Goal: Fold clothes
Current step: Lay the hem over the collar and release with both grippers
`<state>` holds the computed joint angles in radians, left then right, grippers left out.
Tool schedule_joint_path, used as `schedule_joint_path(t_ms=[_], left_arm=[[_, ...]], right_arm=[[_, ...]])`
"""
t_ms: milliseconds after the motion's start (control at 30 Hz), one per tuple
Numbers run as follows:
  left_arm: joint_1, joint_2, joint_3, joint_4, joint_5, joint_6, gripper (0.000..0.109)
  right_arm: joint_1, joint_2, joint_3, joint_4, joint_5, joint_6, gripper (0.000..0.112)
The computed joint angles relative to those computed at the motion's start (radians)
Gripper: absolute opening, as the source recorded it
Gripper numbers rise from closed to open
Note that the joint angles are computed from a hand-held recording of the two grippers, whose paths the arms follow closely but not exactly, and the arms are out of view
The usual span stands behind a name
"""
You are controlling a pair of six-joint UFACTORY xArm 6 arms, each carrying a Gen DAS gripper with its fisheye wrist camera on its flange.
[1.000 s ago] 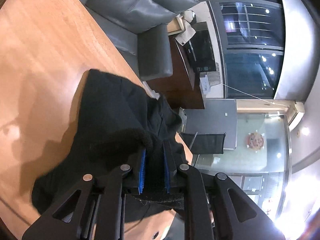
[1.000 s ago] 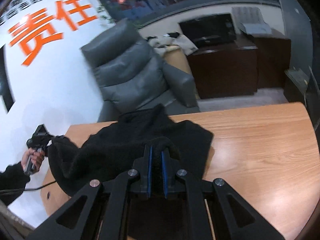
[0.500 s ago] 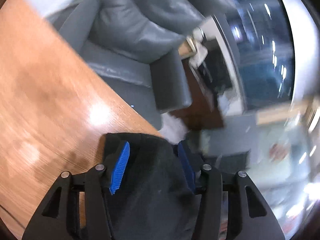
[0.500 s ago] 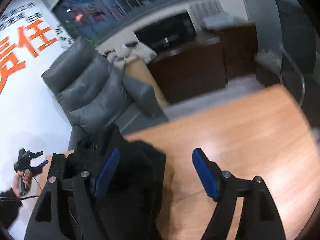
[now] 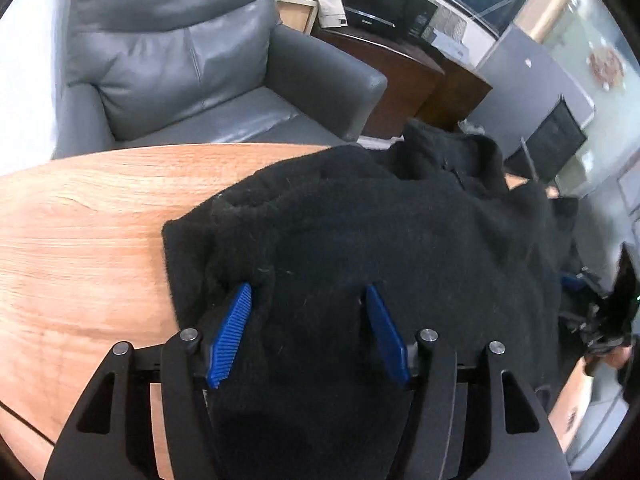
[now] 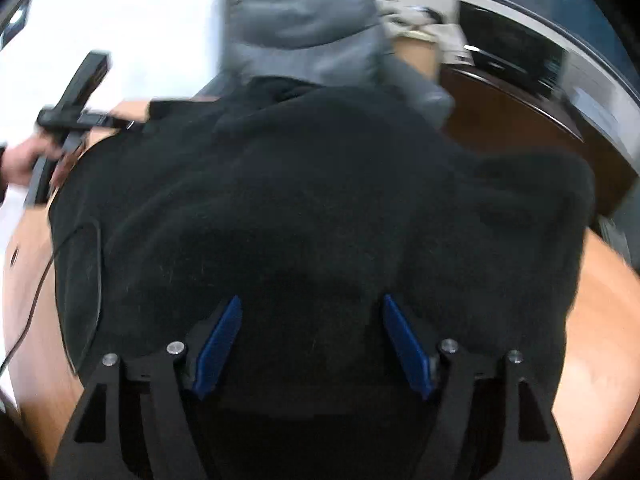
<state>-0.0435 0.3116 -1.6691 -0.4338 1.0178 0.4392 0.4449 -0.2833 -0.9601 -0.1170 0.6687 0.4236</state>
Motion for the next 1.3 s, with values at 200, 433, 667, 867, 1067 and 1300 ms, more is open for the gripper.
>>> schedule_joint_path(t_ms=[200, 433, 667, 867, 1067, 1300], left_arm=[[0.015, -0.263, 0.299, 0.044, 0.015, 0.005, 0.061], [0.049, -0.399, 0.401, 0.036, 0.049, 0.015, 0.066], [0.027, -0.214, 0.229, 0.06, 0.022, -0.019, 0.068], [0.118, -0.143, 0.072, -0.129, 0.175, 0.048, 0.09], [0.157, 0.053, -0.16, -0.162, 0.373, 0.006, 0.092], [0.145, 0.061, -0.188, -0.185, 0.417, 0.044, 0.086]], right_arm=[[0.152, -0.151, 0.115, -0.057, 0.07, 0.28, 0.078], [0.192, -0.144, -0.008, 0.113, 0.11, 0.075, 0.078], [0.032, -0.025, -0.078, 0.089, 0.125, -0.056, 0.077], [-0.081, -0.305, 0.12, 0.084, 0.107, 0.127, 0.084], [-0.151, -0.412, 0.251, 0.251, 0.105, 0.068, 0.083], [-0.118, -0.315, 0.227, 0.337, 0.018, -0.047, 0.031]])
